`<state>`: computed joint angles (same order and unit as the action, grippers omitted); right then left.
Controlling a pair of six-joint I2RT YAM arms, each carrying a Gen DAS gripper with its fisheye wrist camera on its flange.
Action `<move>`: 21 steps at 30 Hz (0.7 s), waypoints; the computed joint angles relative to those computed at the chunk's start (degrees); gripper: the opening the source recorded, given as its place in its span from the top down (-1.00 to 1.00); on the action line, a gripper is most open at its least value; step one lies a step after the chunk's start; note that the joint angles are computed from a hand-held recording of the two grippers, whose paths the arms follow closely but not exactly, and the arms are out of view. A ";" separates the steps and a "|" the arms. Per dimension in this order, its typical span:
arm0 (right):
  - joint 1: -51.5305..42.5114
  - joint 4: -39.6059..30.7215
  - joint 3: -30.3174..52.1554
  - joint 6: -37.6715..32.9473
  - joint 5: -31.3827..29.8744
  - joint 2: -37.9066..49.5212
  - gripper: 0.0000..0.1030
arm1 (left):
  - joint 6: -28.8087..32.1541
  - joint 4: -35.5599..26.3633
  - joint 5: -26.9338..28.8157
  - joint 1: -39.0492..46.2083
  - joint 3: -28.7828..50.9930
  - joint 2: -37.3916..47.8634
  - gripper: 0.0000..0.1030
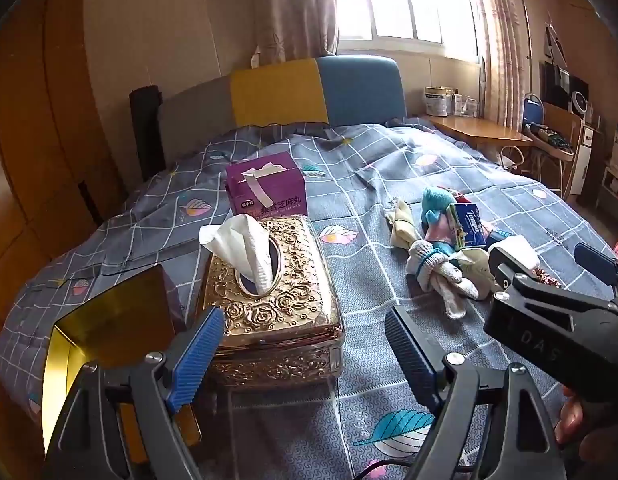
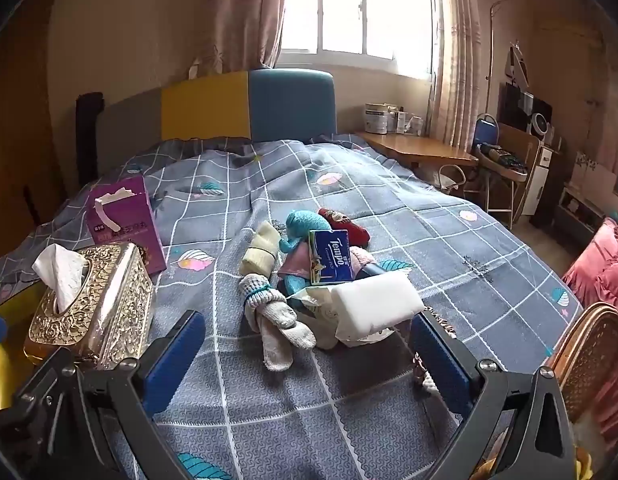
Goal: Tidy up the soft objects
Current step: 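Move both tools toward the pile of soft items on the bed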
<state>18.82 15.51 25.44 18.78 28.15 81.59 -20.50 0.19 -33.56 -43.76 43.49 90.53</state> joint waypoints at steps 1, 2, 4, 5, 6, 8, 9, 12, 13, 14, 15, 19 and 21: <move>-0.05 0.01 0.29 -0.09 -0.15 0.20 -1.00 | -0.13 -0.21 -0.31 -0.13 -0.14 -0.29 -0.63; -0.13 0.02 0.65 -0.23 -0.30 0.44 -1.00 | -0.33 -0.40 -0.74 -0.23 -0.30 -0.63 -0.63; -0.12 -0.13 0.74 -0.46 -0.47 -0.07 -1.00 | -0.20 0.48 -1.41 -0.18 -1.30 -1.78 -0.63; 0.18 -0.01 0.75 -0.44 -0.25 -0.14 -1.00 | -0.26 0.61 -1.86 -0.15 -1.60 -2.17 -0.63; 0.33 0.09 0.81 -0.38 -0.21 -0.13 -1.00 | -0.36 0.65 -1.79 0.11 -1.88 -2.58 -0.64; 0.79 -0.25 1.19 -0.11 -0.09 0.14 -1.00 | -0.92 0.17 -1.19 0.65 -2.15 -3.25 -0.63; 1.15 -0.45 1.23 -0.06 0.14 0.12 -1.00 | -1.08 0.07 -1.09 0.86 -2.25 -3.46 -0.63; 1.95 -0.68 1.23 -0.12 0.80 -0.04 -1.00 | -1.34 -0.22 -1.10 1.15 -2.51 -4.17 -0.63; 2.11 -0.81 1.33 -0.14 0.87 -0.08 -1.00 | -1.35 -0.28 -1.46 1.04 -2.79 -4.66 -0.63; 2.29 -0.85 1.34 -0.16 1.01 -0.19 -1.00 | -1.21 -0.04 -1.92 0.88 -3.02 -4.93 -0.63; 2.54 -0.85 1.34 -0.17 1.29 -0.31 -1.00 | -1.14 0.08 -2.38 0.69 -3.28 -5.23 -0.63; 3.10 -1.21 1.30 0.06 1.41 -0.70 -1.00 | -1.42 -0.22 -2.38 0.85 -3.89 -6.40 -0.63; 3.53 -1.29 1.29 0.09 1.86 -0.75 -1.00 | -1.58 -0.21 -2.48 0.91 -4.21 -6.88 -0.63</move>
<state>22.35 14.22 26.73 18.87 30.00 80.84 -22.07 -0.02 -36.04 -42.85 39.28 83.65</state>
